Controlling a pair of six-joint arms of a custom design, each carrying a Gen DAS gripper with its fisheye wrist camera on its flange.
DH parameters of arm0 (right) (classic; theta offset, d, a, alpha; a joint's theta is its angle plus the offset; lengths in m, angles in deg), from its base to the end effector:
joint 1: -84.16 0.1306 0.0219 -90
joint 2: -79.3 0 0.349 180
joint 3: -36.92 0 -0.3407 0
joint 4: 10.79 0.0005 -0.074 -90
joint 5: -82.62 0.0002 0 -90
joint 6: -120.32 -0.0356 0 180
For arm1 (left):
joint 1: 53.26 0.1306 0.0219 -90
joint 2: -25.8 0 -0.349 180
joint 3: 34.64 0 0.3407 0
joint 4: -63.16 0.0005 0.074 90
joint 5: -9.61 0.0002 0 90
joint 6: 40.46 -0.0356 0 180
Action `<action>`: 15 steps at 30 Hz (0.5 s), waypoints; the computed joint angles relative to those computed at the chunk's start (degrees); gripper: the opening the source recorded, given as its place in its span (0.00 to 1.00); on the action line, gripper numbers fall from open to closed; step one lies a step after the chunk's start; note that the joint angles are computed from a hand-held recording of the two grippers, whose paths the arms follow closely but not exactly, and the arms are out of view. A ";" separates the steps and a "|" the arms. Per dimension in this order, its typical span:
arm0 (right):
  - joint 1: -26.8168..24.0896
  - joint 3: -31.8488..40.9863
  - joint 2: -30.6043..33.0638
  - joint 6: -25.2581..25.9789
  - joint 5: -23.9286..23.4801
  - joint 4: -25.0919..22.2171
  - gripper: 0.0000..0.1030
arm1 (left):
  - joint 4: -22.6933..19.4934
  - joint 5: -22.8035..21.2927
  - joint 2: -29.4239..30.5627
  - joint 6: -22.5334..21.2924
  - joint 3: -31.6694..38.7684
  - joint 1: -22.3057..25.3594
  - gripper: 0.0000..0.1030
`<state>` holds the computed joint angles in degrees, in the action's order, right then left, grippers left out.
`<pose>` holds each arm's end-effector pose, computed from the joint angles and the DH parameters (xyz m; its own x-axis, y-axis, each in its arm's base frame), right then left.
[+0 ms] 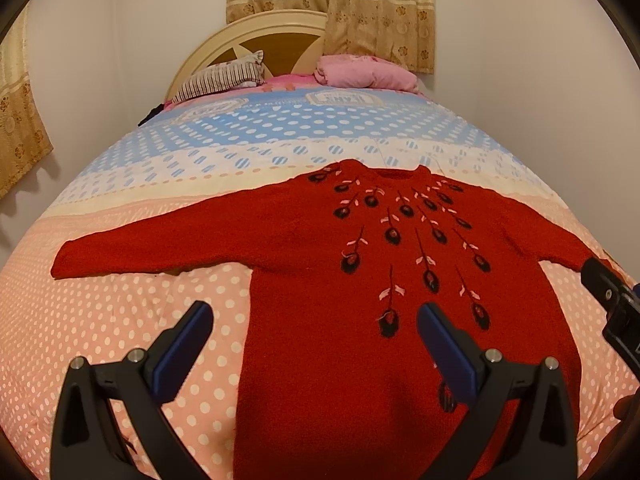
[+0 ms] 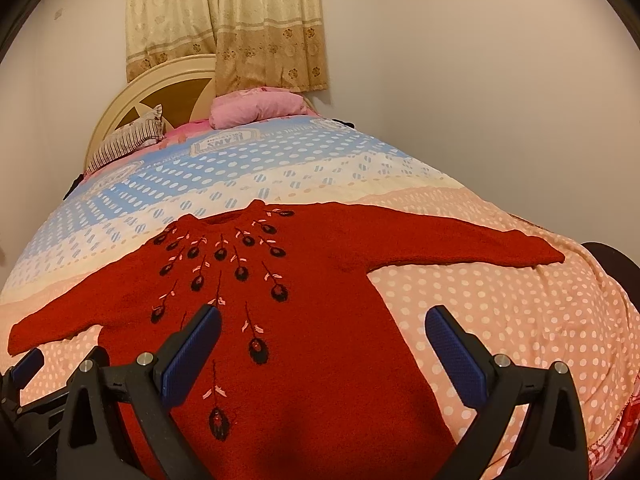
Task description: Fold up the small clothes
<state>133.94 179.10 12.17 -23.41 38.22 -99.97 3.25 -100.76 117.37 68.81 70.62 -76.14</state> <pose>0.3453 0.3682 0.5333 -0.5744 0.1943 -0.7952 0.2712 0.9617 0.0391 0.4069 -0.1588 0.4824 -0.6750 -0.0510 -0.7361 -0.0849 0.9963 0.0089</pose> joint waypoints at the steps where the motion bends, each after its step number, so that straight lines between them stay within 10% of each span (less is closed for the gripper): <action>1: -0.17 -0.11 0.00 -0.05 -0.01 -0.07 0.99 | 0.20 -0.09 0.15 0.06 0.03 -0.11 1.00; 15: -10.05 -13.35 -7.68 4.75 -4.87 8.16 0.97 | 6.12 2.03 6.10 -1.18 0.53 1.88 1.00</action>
<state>123.89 165.75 4.49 -18.66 33.34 -91.81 9.36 -98.73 123.48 67.63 71.14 -74.26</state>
